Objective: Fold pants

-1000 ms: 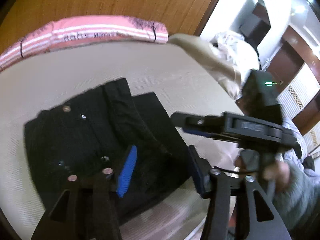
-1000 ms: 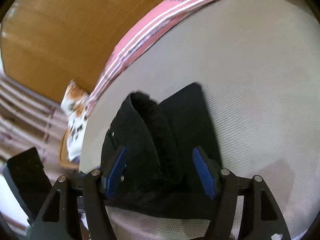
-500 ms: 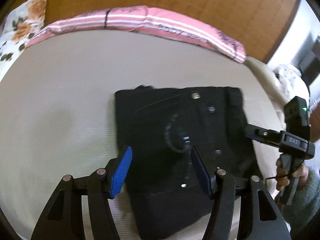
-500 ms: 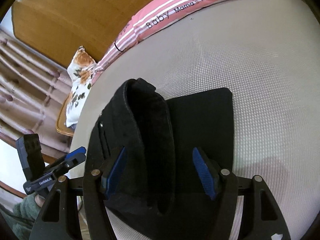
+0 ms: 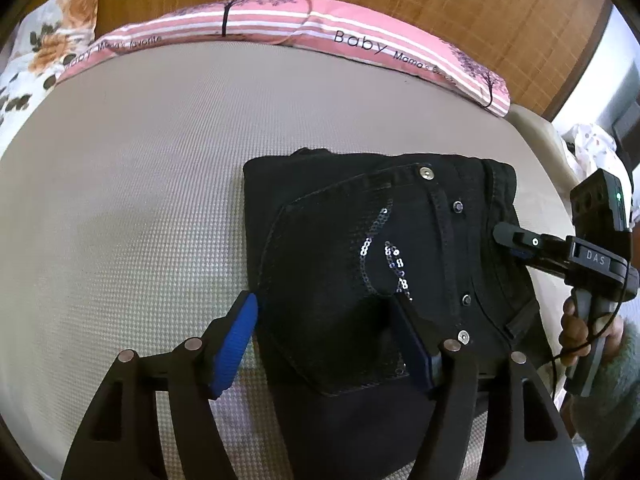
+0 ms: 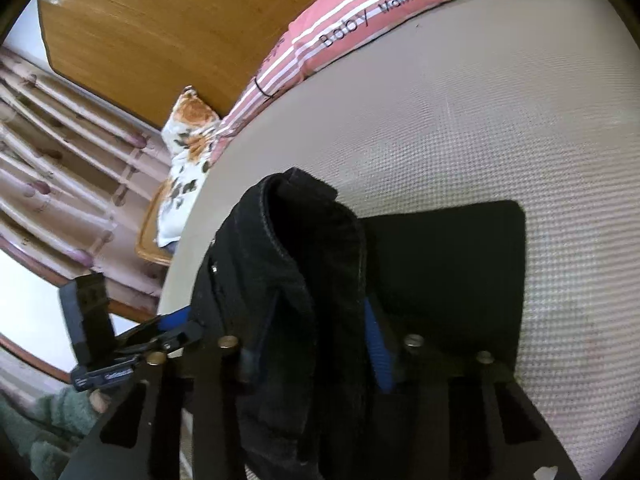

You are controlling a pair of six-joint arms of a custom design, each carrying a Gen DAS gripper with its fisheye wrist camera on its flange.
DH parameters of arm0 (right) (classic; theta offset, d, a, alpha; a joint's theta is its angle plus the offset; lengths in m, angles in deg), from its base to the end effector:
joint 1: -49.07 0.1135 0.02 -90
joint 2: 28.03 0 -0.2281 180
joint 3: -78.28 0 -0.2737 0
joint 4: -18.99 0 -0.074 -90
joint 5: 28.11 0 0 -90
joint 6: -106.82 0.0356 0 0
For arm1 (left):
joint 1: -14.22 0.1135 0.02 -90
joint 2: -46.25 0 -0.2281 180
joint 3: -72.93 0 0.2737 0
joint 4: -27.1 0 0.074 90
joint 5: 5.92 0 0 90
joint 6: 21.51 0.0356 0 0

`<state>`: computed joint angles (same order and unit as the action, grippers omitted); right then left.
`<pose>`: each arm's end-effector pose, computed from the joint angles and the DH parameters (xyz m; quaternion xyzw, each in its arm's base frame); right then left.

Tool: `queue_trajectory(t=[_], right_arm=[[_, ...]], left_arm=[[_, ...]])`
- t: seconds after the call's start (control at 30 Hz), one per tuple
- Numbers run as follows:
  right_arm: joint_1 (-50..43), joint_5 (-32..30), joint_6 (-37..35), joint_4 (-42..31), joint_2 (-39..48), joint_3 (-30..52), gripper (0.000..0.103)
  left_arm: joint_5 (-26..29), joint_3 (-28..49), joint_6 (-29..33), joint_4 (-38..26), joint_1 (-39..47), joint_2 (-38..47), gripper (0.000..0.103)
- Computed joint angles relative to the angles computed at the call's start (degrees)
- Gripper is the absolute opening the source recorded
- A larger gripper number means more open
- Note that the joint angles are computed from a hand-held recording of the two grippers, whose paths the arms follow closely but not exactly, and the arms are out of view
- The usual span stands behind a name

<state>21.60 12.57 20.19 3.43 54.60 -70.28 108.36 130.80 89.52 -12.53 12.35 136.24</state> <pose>0.1905 -0.0686 0.0371 0.1556 0.8805 0.3614 0.2644 0.2845 -0.0239 0.0950 0.2243 0.9394 -0.1789 0.1874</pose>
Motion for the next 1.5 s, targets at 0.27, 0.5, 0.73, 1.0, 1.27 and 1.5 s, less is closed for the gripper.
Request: queue_trajectory(t=[0.27,0.5,0.73,1.0,1.27,1.5], right_arm=[[-0.44,-6.4,-4.39,-1.88,8.55,4.14,0.029],[1.84,-4.47,-0.95,0.27,9.33,5.16,0.029],[2.75,-1.77,-0.65,-3.12,7.36,5.57,0.031],[7.84,5.37,5.87,-2.75,-2.16,1.69,0.027],[10.81,9.75,16.92,-6.52,-21.26,-5.44,0.012],[11.87,13.41,24.02,-20.32,-44.27,-9.44,0.011]], left_arm=[[0.31,0.98,-0.81,0.38,0.2,2.45,0.071],[-0.16,1.25,-1.36,1.18,0.04,3.73,0.072],[-0.77,1.17,-1.49,1.99,-0.37,4.12,0.073],[-2.0,-0.06,-1.56,3.34,-1.23,3.06,0.073],[-2.15,-0.84,-1.4,4.14,-1.67,1.99,0.073],[-1.64,-1.43,-1.24,3.64,-2.67,-0.53,0.073]])
